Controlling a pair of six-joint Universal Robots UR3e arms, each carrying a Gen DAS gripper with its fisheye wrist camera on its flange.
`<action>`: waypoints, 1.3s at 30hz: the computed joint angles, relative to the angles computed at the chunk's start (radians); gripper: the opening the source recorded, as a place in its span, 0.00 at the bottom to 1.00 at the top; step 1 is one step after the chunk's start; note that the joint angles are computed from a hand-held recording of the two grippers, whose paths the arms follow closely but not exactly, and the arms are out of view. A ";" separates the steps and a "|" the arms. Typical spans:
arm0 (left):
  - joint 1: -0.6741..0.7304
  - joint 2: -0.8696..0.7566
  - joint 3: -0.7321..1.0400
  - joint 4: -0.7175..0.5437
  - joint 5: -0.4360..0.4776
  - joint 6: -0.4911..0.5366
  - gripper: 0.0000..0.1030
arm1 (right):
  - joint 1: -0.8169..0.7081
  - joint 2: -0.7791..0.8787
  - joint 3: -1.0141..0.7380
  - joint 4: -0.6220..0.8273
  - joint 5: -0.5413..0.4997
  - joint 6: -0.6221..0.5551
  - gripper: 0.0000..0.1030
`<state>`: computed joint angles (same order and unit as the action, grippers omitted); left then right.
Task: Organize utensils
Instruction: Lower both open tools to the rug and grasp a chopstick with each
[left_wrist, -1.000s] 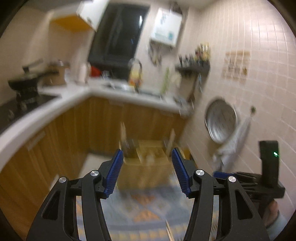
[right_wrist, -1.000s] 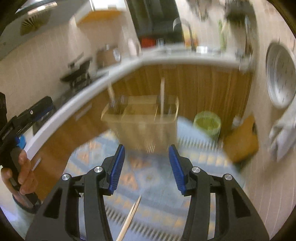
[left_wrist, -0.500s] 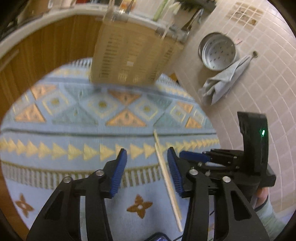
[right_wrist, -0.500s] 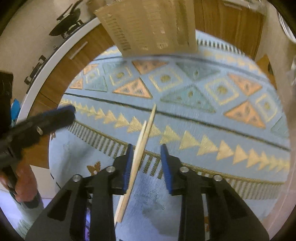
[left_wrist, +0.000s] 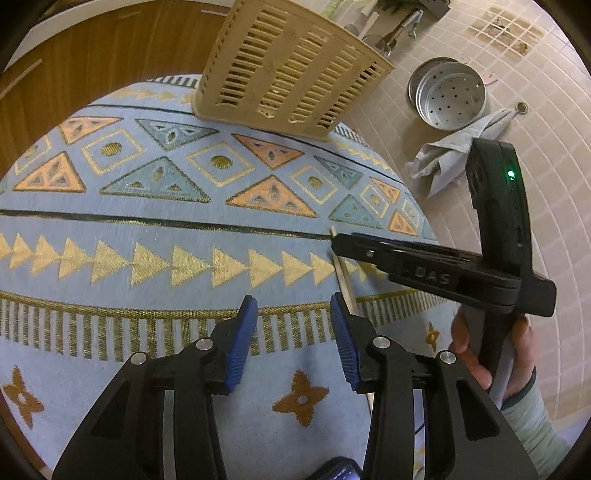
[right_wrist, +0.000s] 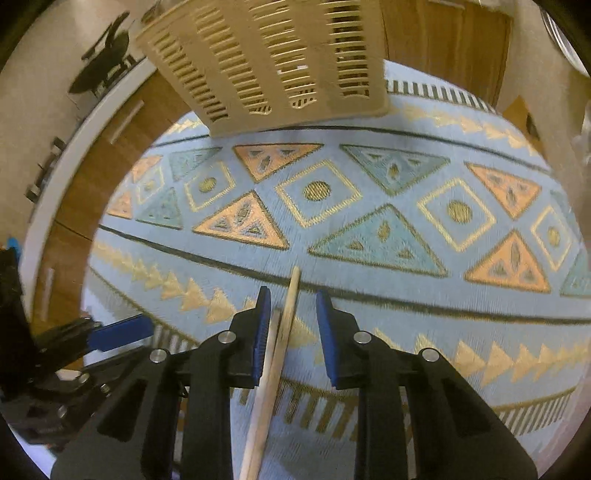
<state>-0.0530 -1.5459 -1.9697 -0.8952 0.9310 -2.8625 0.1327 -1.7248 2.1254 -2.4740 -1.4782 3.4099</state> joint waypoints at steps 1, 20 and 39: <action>-0.004 -0.002 0.001 0.002 0.001 -0.001 0.38 | 0.021 0.011 -0.013 0.006 -0.037 0.003 0.13; -0.139 -0.112 0.089 0.029 0.058 -0.080 0.38 | -0.010 -0.240 0.062 0.290 -0.069 -0.146 0.03; -0.562 -0.307 0.365 0.045 0.678 -0.211 0.28 | -0.182 -0.378 0.118 0.429 -0.014 -0.348 0.04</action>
<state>-0.6146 -1.8529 -1.6047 -0.8501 1.6093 -3.0731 -0.0492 -2.1025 2.2433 -2.0452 -1.4919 3.0619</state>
